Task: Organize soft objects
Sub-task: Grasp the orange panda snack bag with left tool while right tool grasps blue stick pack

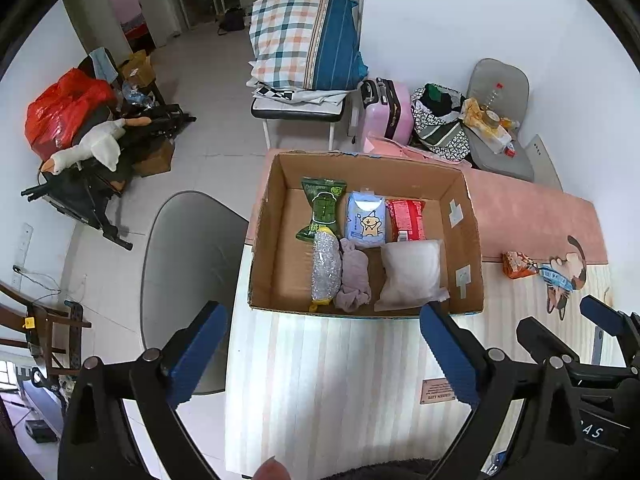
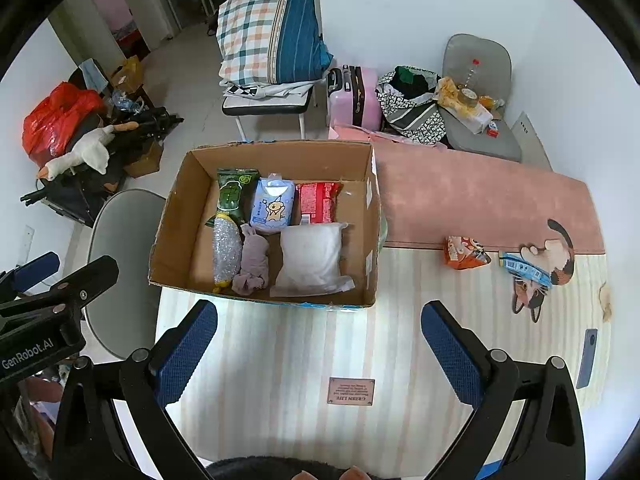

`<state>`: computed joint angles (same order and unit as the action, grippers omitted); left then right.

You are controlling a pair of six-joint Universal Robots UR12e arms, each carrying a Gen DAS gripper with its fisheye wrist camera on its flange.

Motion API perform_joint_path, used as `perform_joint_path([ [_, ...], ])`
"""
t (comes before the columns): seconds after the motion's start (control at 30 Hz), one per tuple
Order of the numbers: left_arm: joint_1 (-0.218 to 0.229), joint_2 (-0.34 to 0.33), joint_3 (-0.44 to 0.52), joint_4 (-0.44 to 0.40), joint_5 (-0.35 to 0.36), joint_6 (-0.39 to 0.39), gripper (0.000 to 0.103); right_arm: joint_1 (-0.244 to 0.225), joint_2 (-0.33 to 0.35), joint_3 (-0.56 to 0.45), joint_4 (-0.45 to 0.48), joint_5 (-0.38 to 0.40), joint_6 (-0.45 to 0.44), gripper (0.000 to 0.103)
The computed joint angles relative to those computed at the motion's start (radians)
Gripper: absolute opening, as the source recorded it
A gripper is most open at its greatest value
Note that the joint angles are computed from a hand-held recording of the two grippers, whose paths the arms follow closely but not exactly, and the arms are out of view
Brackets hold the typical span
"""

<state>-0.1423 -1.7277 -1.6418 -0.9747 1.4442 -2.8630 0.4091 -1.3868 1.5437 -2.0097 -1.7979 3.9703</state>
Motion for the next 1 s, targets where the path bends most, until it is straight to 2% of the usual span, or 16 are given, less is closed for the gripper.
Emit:
perform_joint_path([
  [0.2,-0.030,0.000,0.003,-0.006,0.010,-0.006,0.099,-0.041,-0.049,0.086,-0.074,0.089,0.024,0.103],
  [0.3,-0.078,-0.010,0.004,0.012,0.046,0.027,0.099,-0.074,-0.091,0.157,-0.083,0.130,0.071,0.103],
  [0.47,-0.183,-0.057,0.020,0.054,0.099,0.115,0.099,-0.172,-0.205,0.324,-0.090,0.207,0.175,0.103],
  [0.53,-0.229,-0.085,0.031,0.079,0.120,0.155,0.099,-0.227,-0.260,0.396,-0.094,0.224,0.210,0.103],
  [0.6,-0.291,-0.129,0.051,0.112,0.163,0.231,0.099,-0.286,-0.310,0.458,-0.084,0.238,0.235,0.103],
  [0.67,-0.337,-0.167,0.067,0.145,0.201,0.289,0.099,-0.352,-0.356,0.522,-0.095,0.257,0.246,0.103],
  [0.7,-0.364,-0.194,0.081,0.155,0.219,0.331,0.099,-0.400,-0.382,0.563,-0.105,0.285,0.243,0.103],
  [0.8,-0.421,-0.269,0.144,0.098,0.264,0.390,0.099,-0.523,-0.428,0.652,-0.134,0.353,0.221,0.103],
  [0.83,-0.433,-0.287,0.156,0.097,0.276,0.399,0.099,-0.556,-0.433,0.670,-0.143,0.369,0.208,0.103],
  [1.0,-0.501,-0.382,0.221,0.077,0.321,0.554,0.099,-0.716,-0.429,0.745,-0.171,0.447,0.128,0.103],
])
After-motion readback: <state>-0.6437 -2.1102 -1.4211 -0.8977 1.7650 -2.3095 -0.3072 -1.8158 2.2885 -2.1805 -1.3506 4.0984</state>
